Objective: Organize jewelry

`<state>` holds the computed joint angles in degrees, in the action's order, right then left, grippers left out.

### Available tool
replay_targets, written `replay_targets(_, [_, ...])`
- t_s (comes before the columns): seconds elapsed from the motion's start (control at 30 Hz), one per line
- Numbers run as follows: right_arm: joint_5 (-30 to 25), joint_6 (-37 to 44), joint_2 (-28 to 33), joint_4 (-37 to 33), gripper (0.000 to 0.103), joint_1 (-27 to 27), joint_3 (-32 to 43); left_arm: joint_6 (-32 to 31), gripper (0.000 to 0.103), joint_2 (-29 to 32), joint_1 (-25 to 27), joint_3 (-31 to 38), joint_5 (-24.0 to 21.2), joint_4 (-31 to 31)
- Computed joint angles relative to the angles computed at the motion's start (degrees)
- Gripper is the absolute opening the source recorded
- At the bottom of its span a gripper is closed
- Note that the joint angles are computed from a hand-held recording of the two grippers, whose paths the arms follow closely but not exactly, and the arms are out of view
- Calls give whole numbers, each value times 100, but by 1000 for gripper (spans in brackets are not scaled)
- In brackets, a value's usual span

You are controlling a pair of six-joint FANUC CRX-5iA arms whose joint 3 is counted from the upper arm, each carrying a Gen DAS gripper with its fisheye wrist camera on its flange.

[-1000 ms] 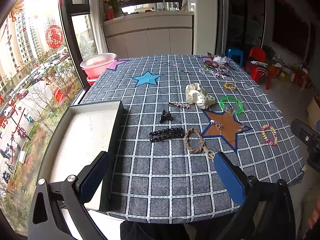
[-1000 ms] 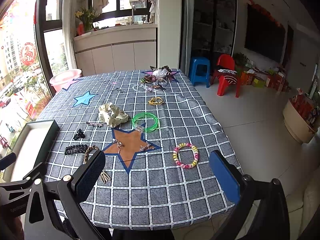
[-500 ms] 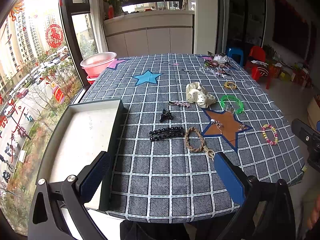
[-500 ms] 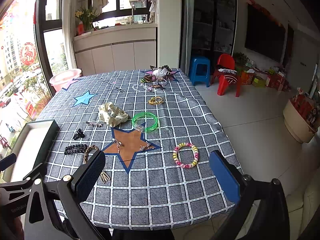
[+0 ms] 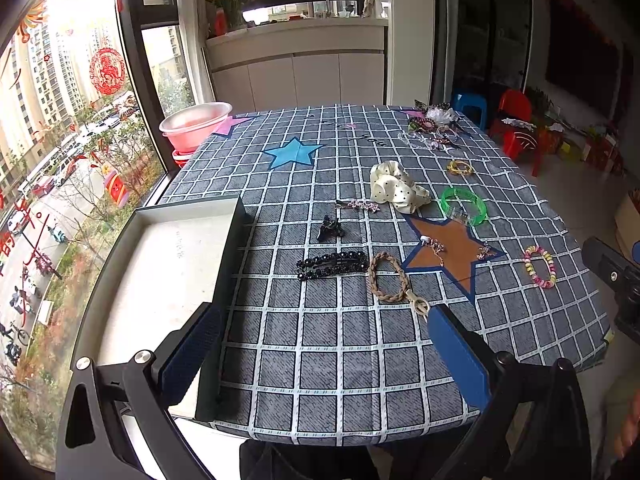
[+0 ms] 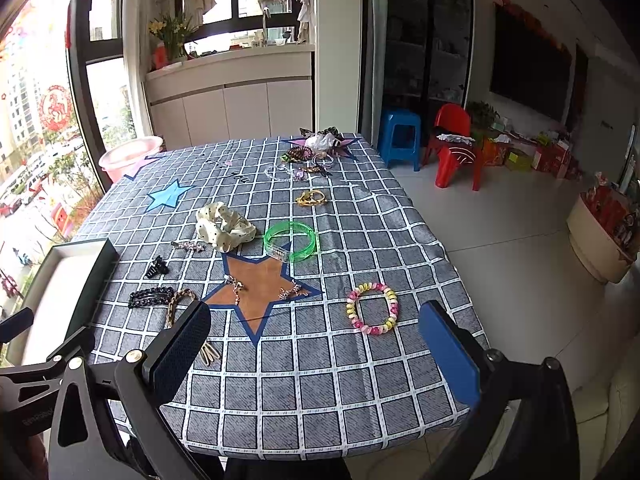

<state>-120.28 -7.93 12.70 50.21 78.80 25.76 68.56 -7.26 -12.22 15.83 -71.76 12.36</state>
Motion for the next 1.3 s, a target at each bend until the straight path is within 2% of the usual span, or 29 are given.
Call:
replay_targets(0.57, [78,-86,-110,-108,103,-28,-134,59,103,122,-83,148,-140,-85])
replay_targets(0.87, [196,-176,-259,-323,103,-91,-297,-52,103,347,-48,286,-383,139])
replay_targets(1.17, [418,-417,-679,-784,103,-285,-709,-27,103,1326,-194,1216,-782,455])
replay_targets(1.3, [675,-337,-937,-997,103,-571,-949,76,103,2072,-407,2111,-1059,433])
